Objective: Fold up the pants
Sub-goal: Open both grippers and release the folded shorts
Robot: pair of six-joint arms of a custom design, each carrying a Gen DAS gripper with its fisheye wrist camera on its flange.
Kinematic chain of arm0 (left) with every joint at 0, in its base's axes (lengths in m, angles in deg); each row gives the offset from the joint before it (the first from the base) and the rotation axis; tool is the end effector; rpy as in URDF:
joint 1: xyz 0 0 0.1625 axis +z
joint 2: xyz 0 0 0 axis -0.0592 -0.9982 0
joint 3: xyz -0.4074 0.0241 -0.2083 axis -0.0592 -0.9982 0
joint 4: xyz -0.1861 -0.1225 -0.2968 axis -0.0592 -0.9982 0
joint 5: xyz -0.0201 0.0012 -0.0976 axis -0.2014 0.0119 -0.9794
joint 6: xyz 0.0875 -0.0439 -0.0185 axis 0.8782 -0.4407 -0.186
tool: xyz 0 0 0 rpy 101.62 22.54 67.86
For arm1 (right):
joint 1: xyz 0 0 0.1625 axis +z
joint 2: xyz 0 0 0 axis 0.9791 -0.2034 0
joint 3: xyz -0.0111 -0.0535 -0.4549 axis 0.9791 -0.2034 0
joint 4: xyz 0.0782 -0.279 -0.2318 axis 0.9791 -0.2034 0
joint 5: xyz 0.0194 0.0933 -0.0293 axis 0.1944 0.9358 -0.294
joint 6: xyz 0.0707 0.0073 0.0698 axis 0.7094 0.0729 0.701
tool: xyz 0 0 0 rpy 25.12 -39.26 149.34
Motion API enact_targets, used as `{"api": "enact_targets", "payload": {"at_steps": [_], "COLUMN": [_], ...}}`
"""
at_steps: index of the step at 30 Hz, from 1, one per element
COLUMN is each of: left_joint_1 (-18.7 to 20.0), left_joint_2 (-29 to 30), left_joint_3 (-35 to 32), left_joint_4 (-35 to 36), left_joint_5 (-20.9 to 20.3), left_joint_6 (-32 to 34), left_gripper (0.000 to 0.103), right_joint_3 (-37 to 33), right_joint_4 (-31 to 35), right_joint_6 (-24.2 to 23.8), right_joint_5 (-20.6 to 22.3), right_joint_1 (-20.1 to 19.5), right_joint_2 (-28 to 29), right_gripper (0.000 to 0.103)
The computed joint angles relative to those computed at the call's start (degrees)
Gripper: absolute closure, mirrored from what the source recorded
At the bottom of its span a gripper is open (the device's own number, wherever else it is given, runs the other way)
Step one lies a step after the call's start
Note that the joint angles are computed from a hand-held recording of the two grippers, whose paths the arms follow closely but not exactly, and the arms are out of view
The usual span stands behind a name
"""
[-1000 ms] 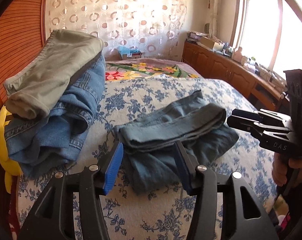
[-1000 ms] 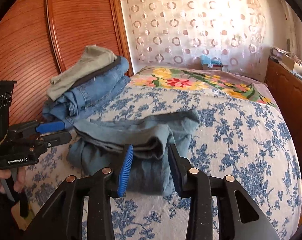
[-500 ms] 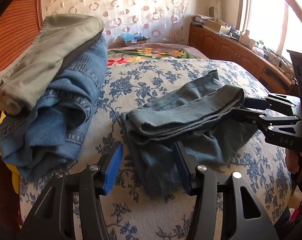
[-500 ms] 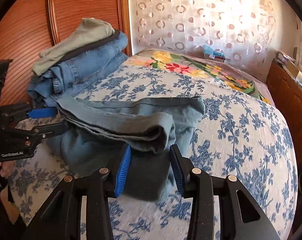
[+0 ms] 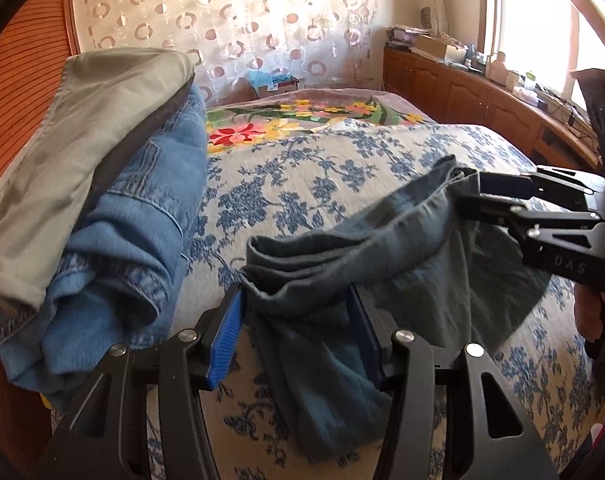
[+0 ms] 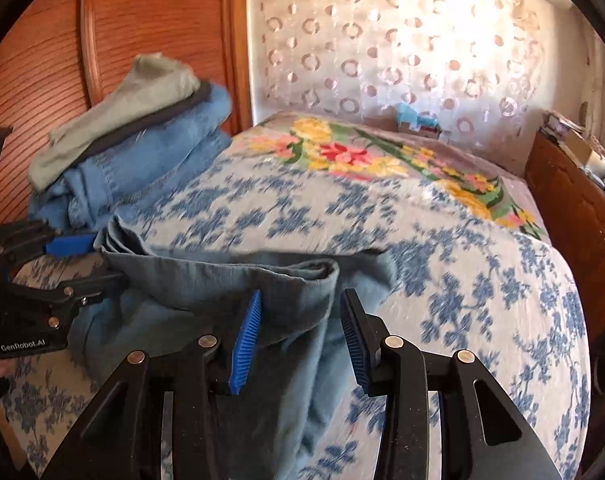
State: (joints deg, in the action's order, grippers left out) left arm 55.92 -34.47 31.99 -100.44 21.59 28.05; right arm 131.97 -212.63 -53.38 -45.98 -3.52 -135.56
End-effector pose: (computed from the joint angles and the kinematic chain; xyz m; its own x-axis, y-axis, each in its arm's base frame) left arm -0.3047 -0.7313 -0.0903 -0.6405 0.3219 -0.6972 0.6703 0.6774 -0.3030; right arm -0.0582 -0.6995 0.3309 -0.6566 -0.3117 0.6868 -0.7065 0.5728 -0.4156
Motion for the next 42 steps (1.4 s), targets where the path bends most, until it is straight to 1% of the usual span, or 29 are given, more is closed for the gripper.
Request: {"api": "enact_targets", "payload": {"at_steps": [3,5,7,10,14,16,19,25,26,27,28,29,30,31,33,35,36,38,40,42], "left_joint_1": [0.1,0.2,0.2,0.3,0.3,0.3,0.4,0.2,0.2,0.1,0.1,0.0,-0.2,-0.3,-0.4,-0.5,-0.4,-0.5,-0.6,-0.6], "left_joint_2": [-0.1,-0.3,-0.5,-1.1,-1.6,-1.9,-2.2,-2.9,-3.1,-3.3,-3.4,-3.6,-3.7,-3.9,-4.2,-4.6,-4.7,-5.2,-5.6,-5.9], "left_joint_3": [0.0,0.3,0.9,2.1,3.5,4.2,5.3,7.2,7.4,7.7,8.0,8.4,9.2,9.8,10.8,11.8,12.0,13.2,14.0,15.1], "left_joint_4": [-1.5,-2.5,-2.9,-3.2,-3.7,-3.9,-4.9,-6.0,-5.8,-5.4,-5.2,-5.5,-6.1,-6.5,-6.9,-7.0,-7.0,-7.1,-7.2,-7.7], "left_joint_5": [0.0,-0.1,-0.2,-1.0,-3.1,-3.7,-4.7,-4.5,-4.4,-4.3,-4.3,-4.3,-4.2,-4.2,-4.3,-4.6,-4.7,-5.0,-5.5,-5.8], "left_joint_6": [-0.3,-0.5,-0.8,-1.5,-2.1,-2.2,-2.4,-2.7,-2.8,-2.9,-2.9,-2.7,-2.3,-2.1,-2.1,-2.1,-2.2,-2.3,-2.1,-2.2], "left_gripper": [0.05,0.05,0.05,0.05,0.048,0.035,0.027,0.027,0.027,0.027,0.027,0.027,0.027,0.027,0.027,0.027,0.027,0.027,0.03,0.031], "right_joint_3": [0.3,1.1,1.6,1.3,1.6,1.8,0.5,-3.8,-4.8,-5.9,-6.8,-7.4,-7.8,-8.0,-7.5,-6.9,-6.7,-6.0,-4.3,-1.6], "right_joint_4": [-1.7,-4.0,-4.4,-1.5,0.7,1.6,4.3,10.1,11.8,13.5,14.9,15.2,14.9,14.4,11.0,7.9,7.9,7.8,7.1,5.8], "right_joint_6": [1.4,1.6,2.2,3.1,1.9,1.2,1.1,2.6,2.8,2.9,2.7,2.4,2.3,2.4,3.5,4.0,4.0,4.2,3.6,2.2], "right_joint_5": [2.1,3.3,4.2,4.1,3.5,2.9,2.4,2.2,2.0,1.7,1.5,1.5,1.7,2.4,3.7,3.0,3.2,3.0,2.8,3.3], "right_joint_1": [-0.8,-1.3,-1.8,-2.1,-2.1,-2.1,-1.8,-1.2,-1.1,-0.9,-0.8,-0.6,-0.6,-0.6,-0.8,-0.6,-0.7,-0.9,-1.1,-1.7], "right_joint_2": [-0.2,-0.3,-0.7,-1.2,-1.8,-1.9,-1.7,-0.5,-0.2,0.1,0.4,0.7,0.8,1.0,1.1,1.3,1.2,0.8,-0.1,-1.5], "right_gripper": [0.061,0.061,0.061,0.061,0.061,0.061,0.061,0.061,0.063,0.076,0.078,0.083,0.09,0.09,0.09,0.089,0.085,0.083,0.08,0.073]}}
